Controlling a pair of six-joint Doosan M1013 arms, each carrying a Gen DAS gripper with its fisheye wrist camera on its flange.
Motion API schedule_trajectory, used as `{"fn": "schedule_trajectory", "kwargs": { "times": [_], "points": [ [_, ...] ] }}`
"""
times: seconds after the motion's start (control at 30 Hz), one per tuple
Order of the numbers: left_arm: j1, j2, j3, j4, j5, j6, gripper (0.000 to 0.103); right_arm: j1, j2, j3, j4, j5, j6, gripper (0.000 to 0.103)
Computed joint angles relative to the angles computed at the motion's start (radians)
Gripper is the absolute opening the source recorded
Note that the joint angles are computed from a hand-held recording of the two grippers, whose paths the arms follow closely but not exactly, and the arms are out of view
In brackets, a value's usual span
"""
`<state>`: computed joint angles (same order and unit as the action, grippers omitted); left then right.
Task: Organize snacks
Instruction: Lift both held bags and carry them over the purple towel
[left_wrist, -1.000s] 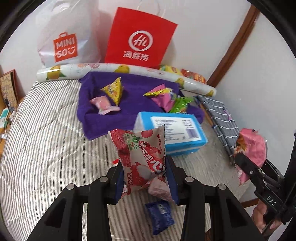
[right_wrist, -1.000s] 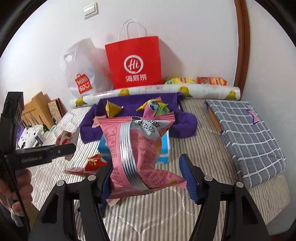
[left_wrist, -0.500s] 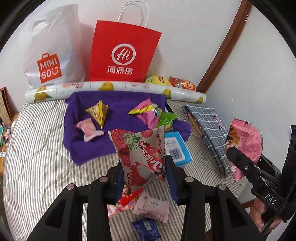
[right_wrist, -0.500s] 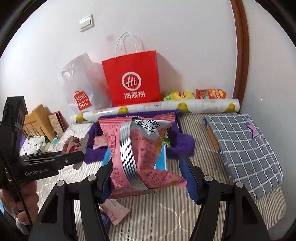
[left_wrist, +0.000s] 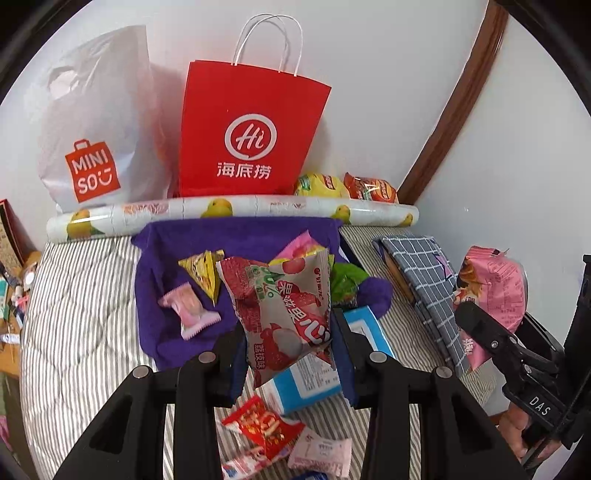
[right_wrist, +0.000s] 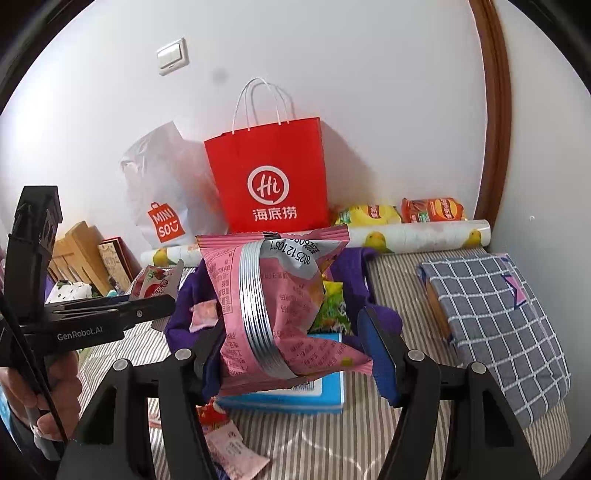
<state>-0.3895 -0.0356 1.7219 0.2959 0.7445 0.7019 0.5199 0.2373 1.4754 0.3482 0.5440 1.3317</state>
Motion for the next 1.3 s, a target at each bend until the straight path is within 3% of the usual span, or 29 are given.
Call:
{"fn": "schedule_trajectory", "kwargs": {
  "times": [0.8,1.3],
  "points": [
    [0.143,0.076,-0.079,-0.101,-0.007,0.106,0.038,0.018,0.135,-0.171,-0.038,0.022,0.034,0.065],
    [0.184,0.119,-0.101,-0.162,-0.037,0.146,0.038,0.018,0.207,-0.25,0.012,0.064,0.03,0.065]
  ]
}}
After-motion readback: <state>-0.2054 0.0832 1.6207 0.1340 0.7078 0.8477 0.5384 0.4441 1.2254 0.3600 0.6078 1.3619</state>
